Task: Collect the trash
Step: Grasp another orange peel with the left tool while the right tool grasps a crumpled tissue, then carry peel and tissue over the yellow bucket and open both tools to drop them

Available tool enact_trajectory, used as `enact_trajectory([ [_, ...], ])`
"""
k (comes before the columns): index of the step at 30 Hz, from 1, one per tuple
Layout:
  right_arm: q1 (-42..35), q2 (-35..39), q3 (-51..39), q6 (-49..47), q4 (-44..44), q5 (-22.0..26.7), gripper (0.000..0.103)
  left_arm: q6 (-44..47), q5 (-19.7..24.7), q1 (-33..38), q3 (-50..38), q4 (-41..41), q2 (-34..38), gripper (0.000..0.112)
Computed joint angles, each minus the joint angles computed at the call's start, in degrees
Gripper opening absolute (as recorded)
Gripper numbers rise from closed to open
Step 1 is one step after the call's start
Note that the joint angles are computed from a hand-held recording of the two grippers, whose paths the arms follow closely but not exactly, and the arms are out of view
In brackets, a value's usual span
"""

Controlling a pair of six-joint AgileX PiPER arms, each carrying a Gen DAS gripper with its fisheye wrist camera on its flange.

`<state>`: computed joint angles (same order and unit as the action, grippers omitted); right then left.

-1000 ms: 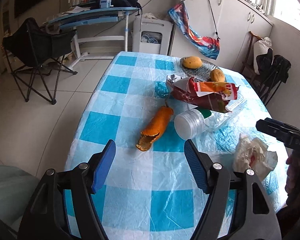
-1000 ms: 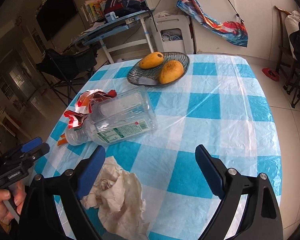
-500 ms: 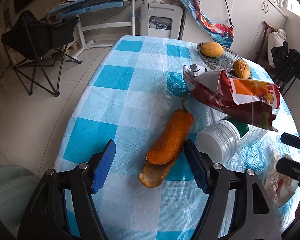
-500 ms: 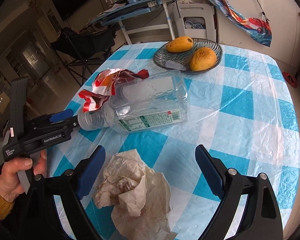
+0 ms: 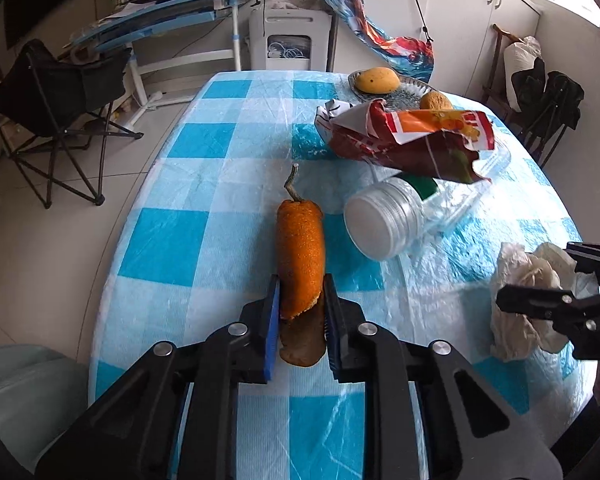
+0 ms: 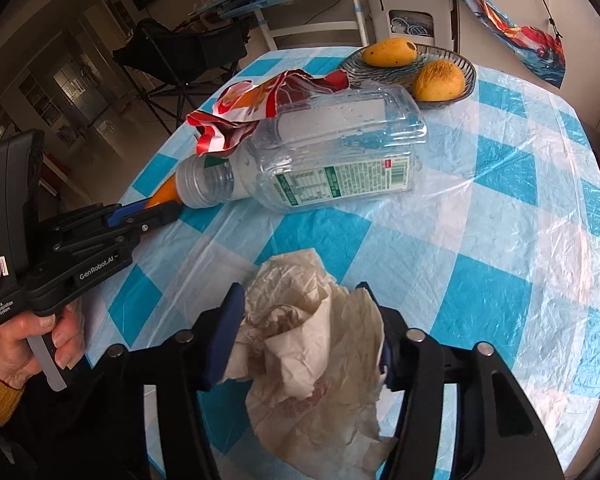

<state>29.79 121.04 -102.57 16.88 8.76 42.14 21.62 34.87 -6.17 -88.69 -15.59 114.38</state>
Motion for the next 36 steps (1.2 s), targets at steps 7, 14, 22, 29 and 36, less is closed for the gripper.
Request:
enact_trajectory([
  [7, 2.7, -2.8, 4.3, 0.2, -0.1, -3.6, 0.032, 5.8, -1.8, 1.5, 11.5, -4.8, -7.6, 0.019],
  [14, 4.4, -3.3, 5.6, 1.2, -0.4, -5.3, 0.032, 11.9, -1.6, 2.9, 17.7, -10.2, -12.0, 0.019],
  [22, 4.3, -3.2, 5.4, 2.1, 0.0, -5.4, 0.047, 12.6, -1.8, 4.5, 17.7, -11.9, -12.1, 0.039],
  [29, 4.8, -2.5, 4.2, 2.1, -0.9, -3.5, 0.048, 8.4, -4.9, 2.7, 16.4, -8.1, -10.4, 0.049],
  [36, 6.1, -2.3, 3.1, 2.7, -4.2, -2.2, 0.032, 10.3, -6.4, 1.2, 17.1, -8.2, -10.4, 0.021],
])
